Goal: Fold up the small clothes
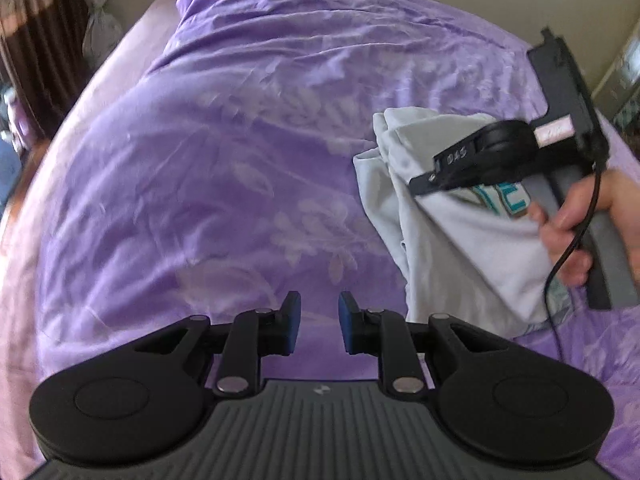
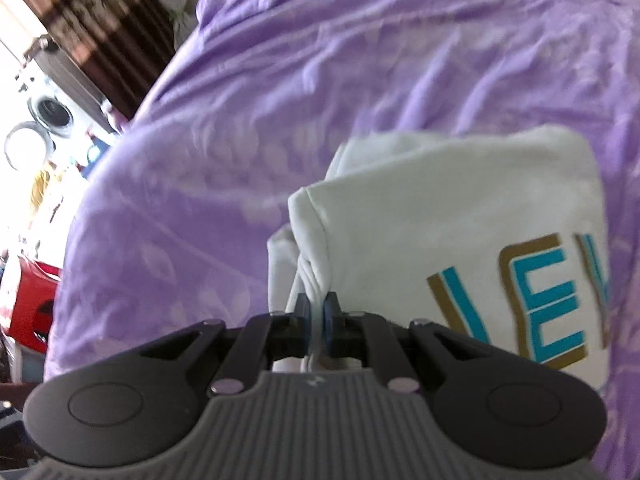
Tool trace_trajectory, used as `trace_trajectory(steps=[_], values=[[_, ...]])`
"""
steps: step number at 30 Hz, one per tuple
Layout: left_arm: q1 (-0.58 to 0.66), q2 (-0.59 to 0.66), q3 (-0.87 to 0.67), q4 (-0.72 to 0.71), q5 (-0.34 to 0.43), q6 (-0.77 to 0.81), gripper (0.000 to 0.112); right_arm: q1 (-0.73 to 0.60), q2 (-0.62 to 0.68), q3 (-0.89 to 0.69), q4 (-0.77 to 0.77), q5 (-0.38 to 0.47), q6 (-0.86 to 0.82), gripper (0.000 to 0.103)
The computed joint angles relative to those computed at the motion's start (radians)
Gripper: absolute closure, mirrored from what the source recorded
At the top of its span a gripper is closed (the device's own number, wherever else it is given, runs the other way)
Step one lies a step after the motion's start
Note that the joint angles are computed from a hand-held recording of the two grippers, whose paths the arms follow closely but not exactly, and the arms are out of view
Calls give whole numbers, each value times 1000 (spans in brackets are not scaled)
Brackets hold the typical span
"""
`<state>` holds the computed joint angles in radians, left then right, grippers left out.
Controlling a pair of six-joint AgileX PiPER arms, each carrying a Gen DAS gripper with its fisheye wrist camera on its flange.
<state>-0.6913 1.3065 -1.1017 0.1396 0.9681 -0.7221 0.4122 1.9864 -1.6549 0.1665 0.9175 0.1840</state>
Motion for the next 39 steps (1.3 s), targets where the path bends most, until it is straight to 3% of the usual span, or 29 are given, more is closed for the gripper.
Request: trace_trajectory(steps=[5,7,8,12,15,18,21,26,29,31,32,34,37,39], values=[[-6,-9,20,-43,-47,3,88,-21,65,-80,118,92,-109,78],[-10,-18,32,-71,-92,-6,88,-24,24,-68,137,100,-180,79],[-9,-23,40,-108,-127,-5,88,-32,-7,-47,145,95,-212,79],[25,-37,111,-313,-310,22,69,-105,-141,28,208,109,-322,70],[-14,15,86,-295,-335,-55,65,-178,-258,123,192,112,-401,70],[-78,80,44,-201,-317,-158,52,-271,-377,267,183,97,-509,70],[-103,114,50,-218,-311,-178,51,-379,-478,432,221,62,-648,70],[-133,106,162,-276,-441,-207,51,-603,-595,684,360,5,-934,70],[-168,124,189,-201,-528,-294,55,-731,-639,795,423,9,-1065,69],[-188,150,174,-123,-543,-364,77,-785,-676,862,443,8,-1137,64],[-195,166,155,-97,-537,-372,83,-797,-693,896,448,1,-1164,62],[-224,176,116,10,-496,-463,92,-795,-712,958,451,-26,-1198,62],[-294,128,53,192,-430,-597,93,-737,-733,1043,447,-133,-1217,61],[-336,101,-5,260,-364,-596,94,-690,-743,1075,440,-205,-1206,61]])
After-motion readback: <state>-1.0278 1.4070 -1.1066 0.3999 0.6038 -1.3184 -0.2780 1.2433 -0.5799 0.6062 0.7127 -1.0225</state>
